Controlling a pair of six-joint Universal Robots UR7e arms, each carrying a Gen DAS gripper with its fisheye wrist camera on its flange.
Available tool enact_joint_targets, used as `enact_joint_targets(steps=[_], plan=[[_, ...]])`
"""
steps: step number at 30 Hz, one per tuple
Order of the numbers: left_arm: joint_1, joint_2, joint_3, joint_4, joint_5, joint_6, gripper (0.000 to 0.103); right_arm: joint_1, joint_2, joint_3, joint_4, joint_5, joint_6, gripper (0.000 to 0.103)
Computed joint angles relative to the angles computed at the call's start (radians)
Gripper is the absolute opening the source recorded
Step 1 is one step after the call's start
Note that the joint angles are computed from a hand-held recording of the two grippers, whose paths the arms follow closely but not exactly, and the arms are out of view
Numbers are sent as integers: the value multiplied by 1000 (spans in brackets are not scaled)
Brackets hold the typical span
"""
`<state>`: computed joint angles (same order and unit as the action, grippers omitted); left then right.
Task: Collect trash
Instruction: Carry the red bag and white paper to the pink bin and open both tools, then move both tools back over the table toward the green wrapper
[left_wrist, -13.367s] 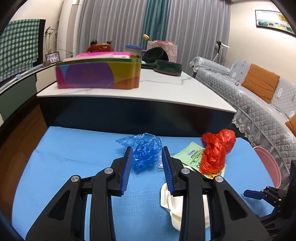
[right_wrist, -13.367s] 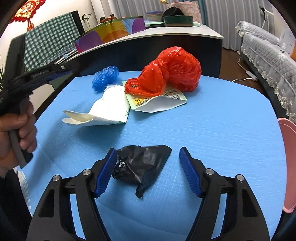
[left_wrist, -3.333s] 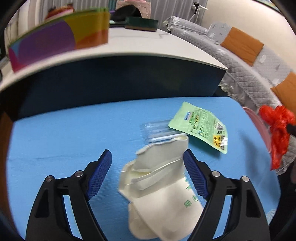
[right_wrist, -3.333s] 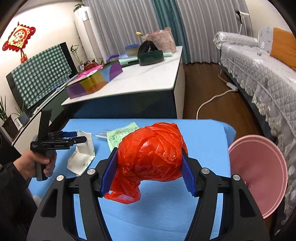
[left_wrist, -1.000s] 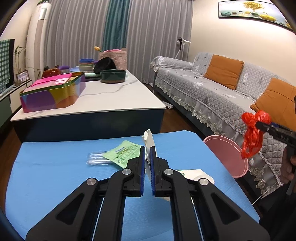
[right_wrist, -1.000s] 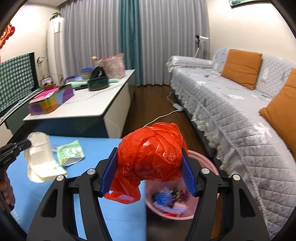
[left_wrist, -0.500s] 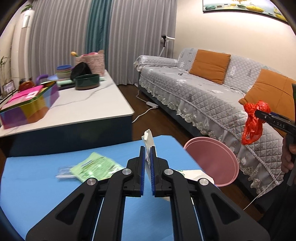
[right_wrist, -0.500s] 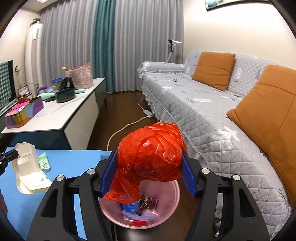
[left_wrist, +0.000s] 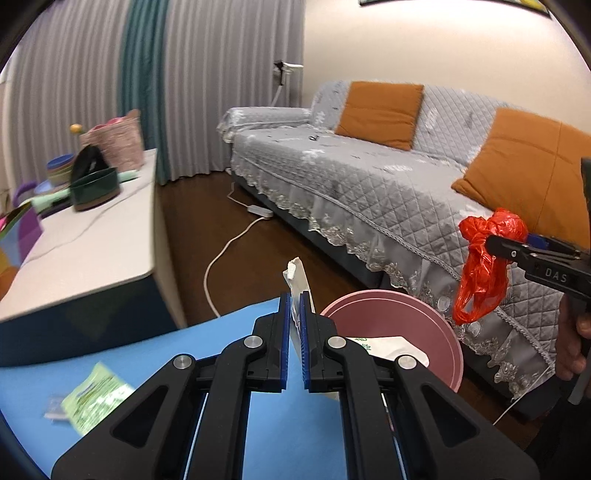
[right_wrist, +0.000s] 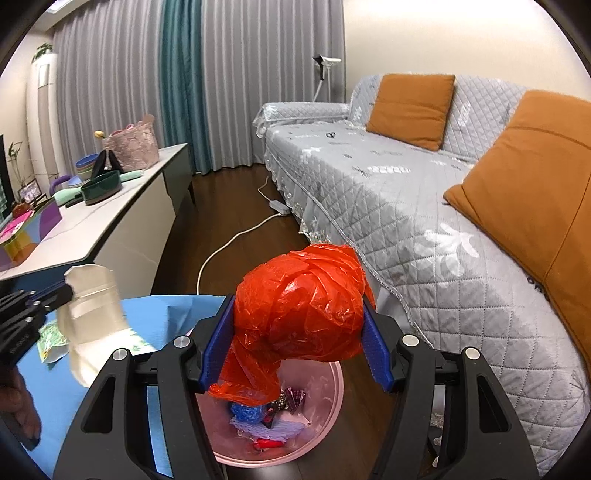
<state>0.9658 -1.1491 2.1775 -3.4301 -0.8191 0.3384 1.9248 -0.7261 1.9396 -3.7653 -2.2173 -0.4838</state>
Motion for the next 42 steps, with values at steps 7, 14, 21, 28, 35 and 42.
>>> enact_joint_targets(steps=[7,14,21,28,35,42], plan=[[27,122,-99,29,-28,45,5,-25,4,-21,45,19,33,63],[54,132,-122,93,-97,11,31,-21,26,-48,89,14,31,77],[49,27,-41,105,-81,-51,33,-11,36,-57,94,5,33,82],[6,-167,104,139,-30,-99,33,39,60,-49,78,23,26,80],[-28,-454,227,274,56,-120,32,86,67,-13,128,161,142,51],[-10,-657,286,268,170,-111,30,139,155,-36,146,290,209,31]])
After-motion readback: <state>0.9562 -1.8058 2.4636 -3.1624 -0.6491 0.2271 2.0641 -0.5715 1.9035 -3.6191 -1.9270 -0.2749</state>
